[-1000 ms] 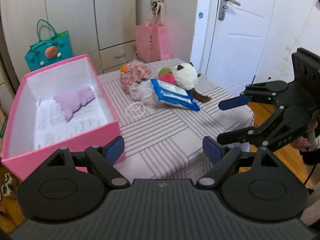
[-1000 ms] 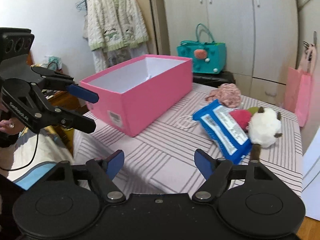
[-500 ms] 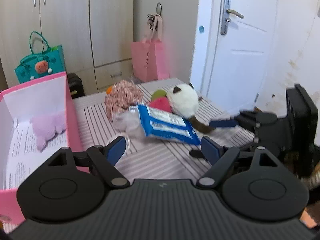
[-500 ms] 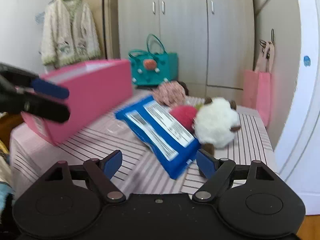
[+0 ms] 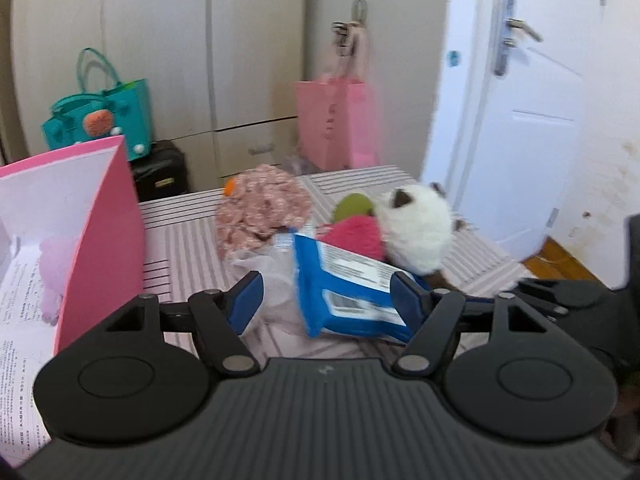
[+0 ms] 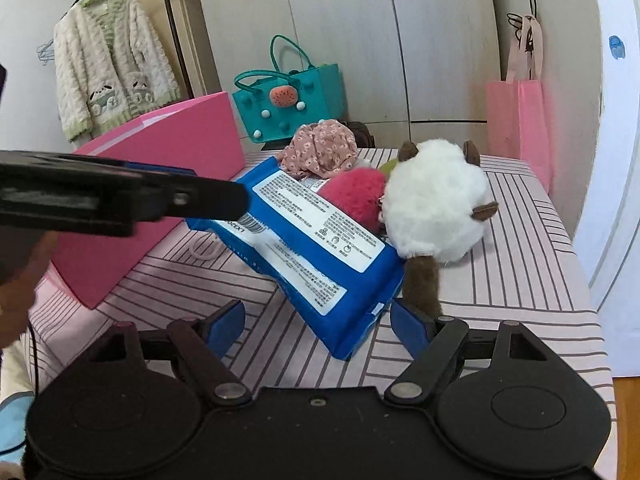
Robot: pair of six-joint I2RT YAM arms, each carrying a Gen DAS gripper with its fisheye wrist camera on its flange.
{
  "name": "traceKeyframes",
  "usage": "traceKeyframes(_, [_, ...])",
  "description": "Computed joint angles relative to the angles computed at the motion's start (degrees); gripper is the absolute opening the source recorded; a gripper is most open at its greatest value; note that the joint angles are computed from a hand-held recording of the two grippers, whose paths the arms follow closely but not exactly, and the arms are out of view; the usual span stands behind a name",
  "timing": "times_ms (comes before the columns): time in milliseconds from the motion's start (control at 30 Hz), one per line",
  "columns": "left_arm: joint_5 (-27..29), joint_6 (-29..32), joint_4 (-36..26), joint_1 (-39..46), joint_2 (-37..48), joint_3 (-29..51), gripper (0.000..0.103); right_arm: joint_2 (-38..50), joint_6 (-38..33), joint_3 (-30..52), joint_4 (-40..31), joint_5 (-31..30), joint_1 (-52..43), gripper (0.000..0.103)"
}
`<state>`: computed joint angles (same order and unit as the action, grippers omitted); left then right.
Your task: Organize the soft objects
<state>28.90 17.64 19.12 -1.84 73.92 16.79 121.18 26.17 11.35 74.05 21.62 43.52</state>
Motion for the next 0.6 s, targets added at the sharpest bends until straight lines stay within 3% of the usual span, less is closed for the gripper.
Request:
traceKeyframes(100, [-0.34,-1.18,2.44,-0.18,3.25,0.58,0.068,0.74,-0.34,1.23,-0.86,1.72,1.01,0.083])
traceKeyframes(233, [1.27,-1.13,-0.81,0.11,5.44,2.66,0.061,2.08,-0.68,3.00,-2.18,6.39,3.38,0.082])
traceKeyframes(433, [2.29,-0.03,-2.26,0.57,6.97,3.53,0.032,5.16,0.74,4.50,-1.34,12.91,7.07,0.082])
traceKeyframes(500, [2.99,-0.92,-1.49,1.09,7.09,2.83,0.030,5.61,1.98,4.55,-0.68,13.74,7.14,0.079])
traceKeyframes(567, [3.24,-1.77,-0.16,1.42,7.02,1.97,0.028,6.29,3.84,4.96,-0.56,16.56,7.93,0.062])
traceKeyframes(600, [3.36,-2.37,0.35,1.53,7.02,1.63,0.027,6.91,4.34,5.22,-0.54,18.52,8.68,0.061])
